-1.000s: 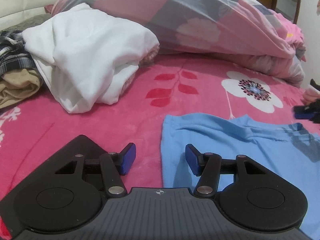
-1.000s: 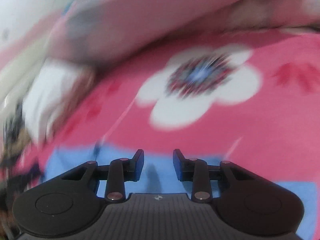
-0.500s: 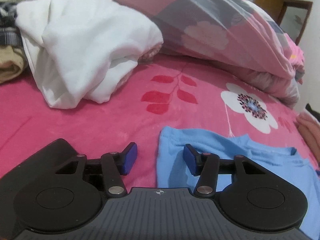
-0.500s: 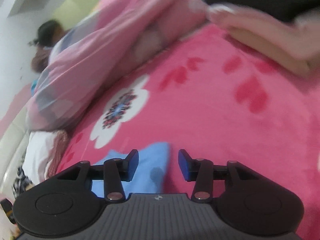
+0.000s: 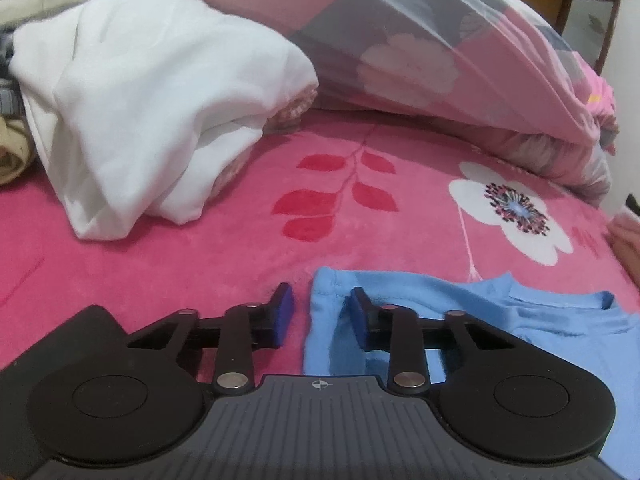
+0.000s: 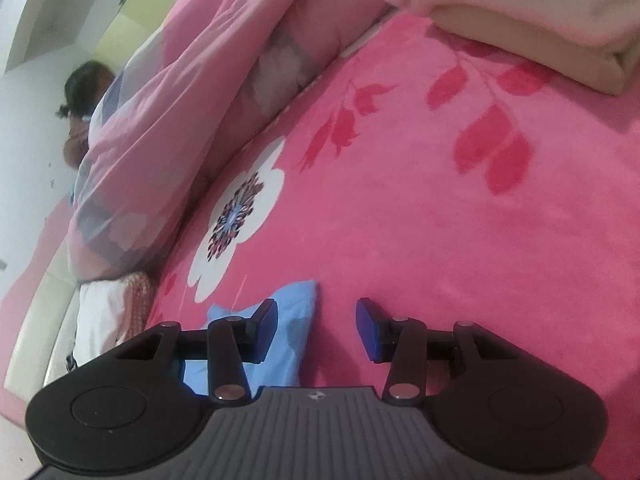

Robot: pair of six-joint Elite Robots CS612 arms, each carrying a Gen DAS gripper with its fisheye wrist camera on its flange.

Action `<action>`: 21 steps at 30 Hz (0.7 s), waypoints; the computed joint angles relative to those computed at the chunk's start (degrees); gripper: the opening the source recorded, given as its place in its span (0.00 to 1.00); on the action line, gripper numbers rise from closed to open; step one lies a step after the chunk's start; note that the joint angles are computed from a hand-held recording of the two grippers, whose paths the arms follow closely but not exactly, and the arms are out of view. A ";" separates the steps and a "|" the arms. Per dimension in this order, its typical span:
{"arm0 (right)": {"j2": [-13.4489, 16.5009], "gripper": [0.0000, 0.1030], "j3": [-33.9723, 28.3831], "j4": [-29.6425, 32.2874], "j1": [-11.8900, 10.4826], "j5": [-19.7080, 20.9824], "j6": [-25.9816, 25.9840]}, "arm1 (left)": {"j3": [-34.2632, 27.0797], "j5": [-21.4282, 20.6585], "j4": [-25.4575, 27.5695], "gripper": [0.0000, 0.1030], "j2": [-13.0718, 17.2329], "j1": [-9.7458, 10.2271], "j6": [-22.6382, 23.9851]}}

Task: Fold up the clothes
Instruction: 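Move both open grippers onto the folded edge of the blue shirt, then close both grippers on the blue shirt edge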

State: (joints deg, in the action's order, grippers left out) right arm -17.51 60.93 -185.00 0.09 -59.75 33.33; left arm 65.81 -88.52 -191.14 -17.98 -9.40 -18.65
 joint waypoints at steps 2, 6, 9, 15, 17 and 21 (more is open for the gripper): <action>0.62 0.44 -1.48 1.01 0.21 0.94 -1.05 | -0.14 0.42 -0.54 0.19 0.19 -0.13 0.30; 1.37 0.22 -3.26 1.89 0.77 0.78 -2.84 | -0.11 1.59 -2.23 0.08 0.48 -0.44 1.30; 1.18 0.08 -2.71 0.00 1.20 -0.76 -4.12 | 0.19 2.33 -3.54 0.05 0.50 -0.62 1.83; -0.45 0.04 0.39 -5.65 2.24 -4.89 -7.32 | 0.82 3.10 -6.64 0.04 0.37 -0.77 1.29; -1.01 0.04 1.16 -6.84 2.61 -6.63 -8.16 | 1.03 3.25 -7.96 0.03 0.33 -0.82 1.32; -1.81 0.03 2.05 -8.97 3.29 -9.81 -9.24 | 1.47 3.38 -10.05 0.02 0.11 -0.88 1.07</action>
State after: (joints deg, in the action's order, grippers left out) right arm -19.31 62.98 -193.97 3.38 -69.56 24.09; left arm 67.28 -85.15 -201.19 -17.88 -10.28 -17.58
